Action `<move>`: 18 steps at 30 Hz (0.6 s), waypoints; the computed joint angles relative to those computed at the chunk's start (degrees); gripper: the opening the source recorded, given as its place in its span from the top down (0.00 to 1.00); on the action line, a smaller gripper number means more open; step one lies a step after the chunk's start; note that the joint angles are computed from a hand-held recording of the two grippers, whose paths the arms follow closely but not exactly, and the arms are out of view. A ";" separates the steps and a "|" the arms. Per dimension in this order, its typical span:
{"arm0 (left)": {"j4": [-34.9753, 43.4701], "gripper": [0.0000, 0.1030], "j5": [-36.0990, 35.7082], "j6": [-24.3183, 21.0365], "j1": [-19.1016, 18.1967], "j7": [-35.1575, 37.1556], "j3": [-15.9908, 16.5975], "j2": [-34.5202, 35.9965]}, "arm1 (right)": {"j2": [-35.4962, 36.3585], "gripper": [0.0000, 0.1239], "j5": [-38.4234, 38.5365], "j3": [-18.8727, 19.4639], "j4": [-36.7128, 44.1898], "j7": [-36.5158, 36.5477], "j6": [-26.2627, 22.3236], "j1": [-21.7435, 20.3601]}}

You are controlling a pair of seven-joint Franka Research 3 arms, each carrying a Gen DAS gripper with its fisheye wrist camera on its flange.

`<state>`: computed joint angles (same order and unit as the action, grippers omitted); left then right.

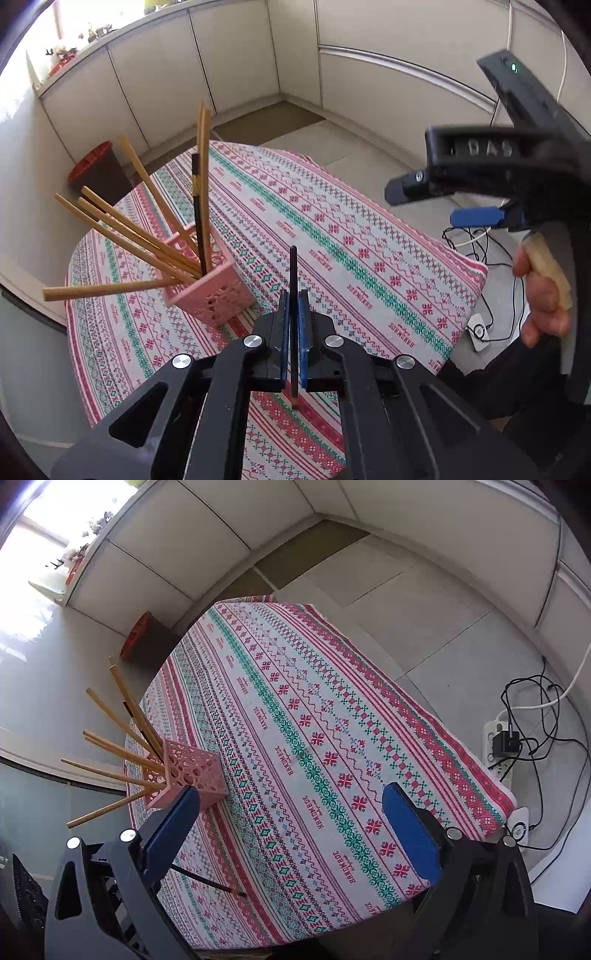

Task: Organize utensils
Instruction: 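Lift the black chopstick upright, lower it into the holder, open the left gripper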

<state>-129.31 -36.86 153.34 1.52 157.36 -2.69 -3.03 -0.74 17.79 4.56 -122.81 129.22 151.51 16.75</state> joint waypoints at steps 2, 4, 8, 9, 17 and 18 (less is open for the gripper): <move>0.29 0.97 -0.83 0.14 -0.05 0.14 0.05 -0.19 | 0.06 0.22 0.06 -0.02 0.06 -0.03 -0.17 0.00; 0.60 0.97 -1.63 0.01 -0.11 0.51 0.13 -0.26 | 0.08 0.22 0.01 -0.06 0.05 0.01 -0.30 -0.03; 1.45 0.97 -4.44 -0.59 -0.26 1.79 0.41 -0.63 | 0.03 0.22 0.07 -0.10 -0.12 0.13 -0.15 -0.09; 1.89 0.97 -5.73 -0.90 -0.30 2.41 0.56 -0.80 | 0.07 0.22 -0.11 -0.10 -0.08 0.28 -0.23 -0.10; 8.23 0.97 -20.33 -3.82 0.54 6.90 2.83 -2.26 | 0.02 0.22 -2.30 -0.11 -0.16 1.33 -0.69 -0.17; 9.20 0.97 -22.30 -3.61 0.76 7.20 3.04 -2.19 | 0.06 0.22 -2.40 -0.11 -0.14 1.35 -0.77 -0.19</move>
<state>-120.10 -59.16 149.73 2.28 164.57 0.35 -5.22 -0.68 15.39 4.45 -122.94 130.57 150.74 16.56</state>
